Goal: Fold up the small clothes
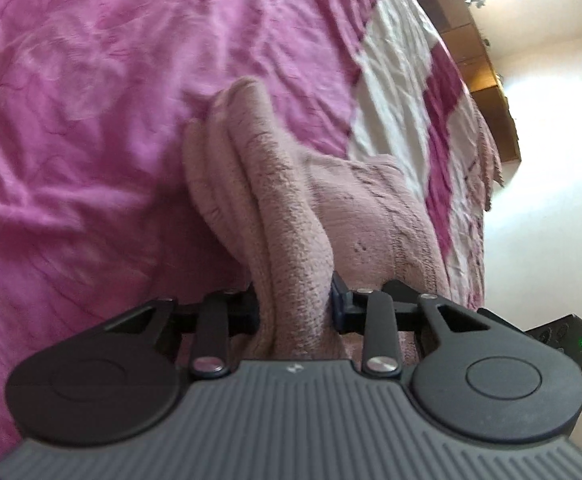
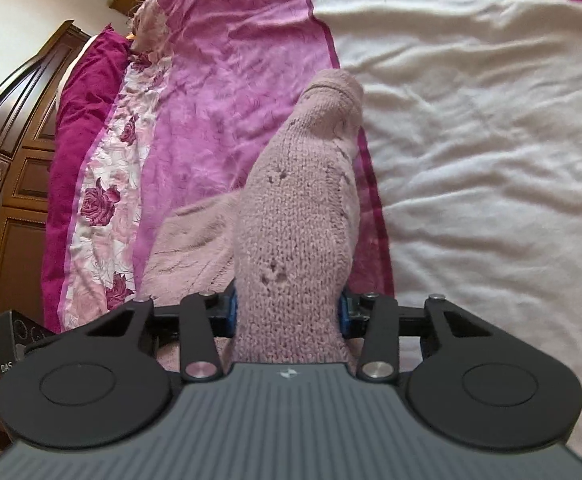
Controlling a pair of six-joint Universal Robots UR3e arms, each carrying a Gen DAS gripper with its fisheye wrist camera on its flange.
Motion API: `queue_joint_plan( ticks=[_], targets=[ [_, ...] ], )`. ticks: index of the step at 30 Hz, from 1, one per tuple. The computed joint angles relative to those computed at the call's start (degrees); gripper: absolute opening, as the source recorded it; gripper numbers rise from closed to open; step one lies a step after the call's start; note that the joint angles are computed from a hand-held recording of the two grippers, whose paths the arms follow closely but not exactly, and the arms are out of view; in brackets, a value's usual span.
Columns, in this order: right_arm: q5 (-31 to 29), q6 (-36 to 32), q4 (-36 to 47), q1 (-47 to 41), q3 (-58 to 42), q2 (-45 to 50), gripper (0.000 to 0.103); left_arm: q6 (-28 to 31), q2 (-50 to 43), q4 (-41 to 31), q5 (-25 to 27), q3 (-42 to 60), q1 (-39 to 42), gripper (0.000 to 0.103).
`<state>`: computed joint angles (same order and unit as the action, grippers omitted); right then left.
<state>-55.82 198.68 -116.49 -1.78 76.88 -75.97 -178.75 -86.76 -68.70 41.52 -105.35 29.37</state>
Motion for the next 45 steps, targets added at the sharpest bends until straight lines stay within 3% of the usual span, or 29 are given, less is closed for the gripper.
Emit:
queue_joint_plan(
  ticks=[3,9,17,22,26,30,35,42,45],
  targets=[
    [1.52,-3.03,3.87,-3.66,1.51,-4.72,0.047,-3.17,2.23,-0.82,-0.66,0.06,-2.03,0.033],
    [6.19,-12.45,14.73,-15.46,6.42,-16.77,0.047,-12.96,4.3,5.47,-1.28,0.14,-9.2,0.033],
    [9.47,-36.01,35.14,-33.45,7.93,-28.32,0.047,-24.79,1.06,19.34,5.1,1.17,-24.16,0.033],
    [5.96,-49.94,43.2,-43.26,13.79,-31.83,0.047,-29.3,-3.75,25.19,11.47,-1.32,-32.4,0.033],
    [0.59,-55.17,43.18,-47.11,20.2,-31.18,0.048,-32.2,-6.23,23.59,20.29,-1.81,-38.72,0.036],
    [-1.17,-61.07,44.4,-50.28,23.3,-30.87,0.053,-37.65,-5.58,25.22,24.18,-3.76,-40.75,0.041],
    [-2.45,-61.0,42.18,-49.06,23.13,-27.54,0.059,-37.41,-9.68,18.41,32.94,6.06,-46.51,0.049],
    [-2.91,-60.88,46.75,-48.89,18.57,-29.55,0.062,-37.27,-11.15,6.54,37.89,16.76,-49.76,0.048],
    [-1.53,-66.55,54.51,-54.88,15.9,-33.04,0.062,-34.66,-9.67,2.11,37.45,18.57,-49.88,0.058]
  ],
)
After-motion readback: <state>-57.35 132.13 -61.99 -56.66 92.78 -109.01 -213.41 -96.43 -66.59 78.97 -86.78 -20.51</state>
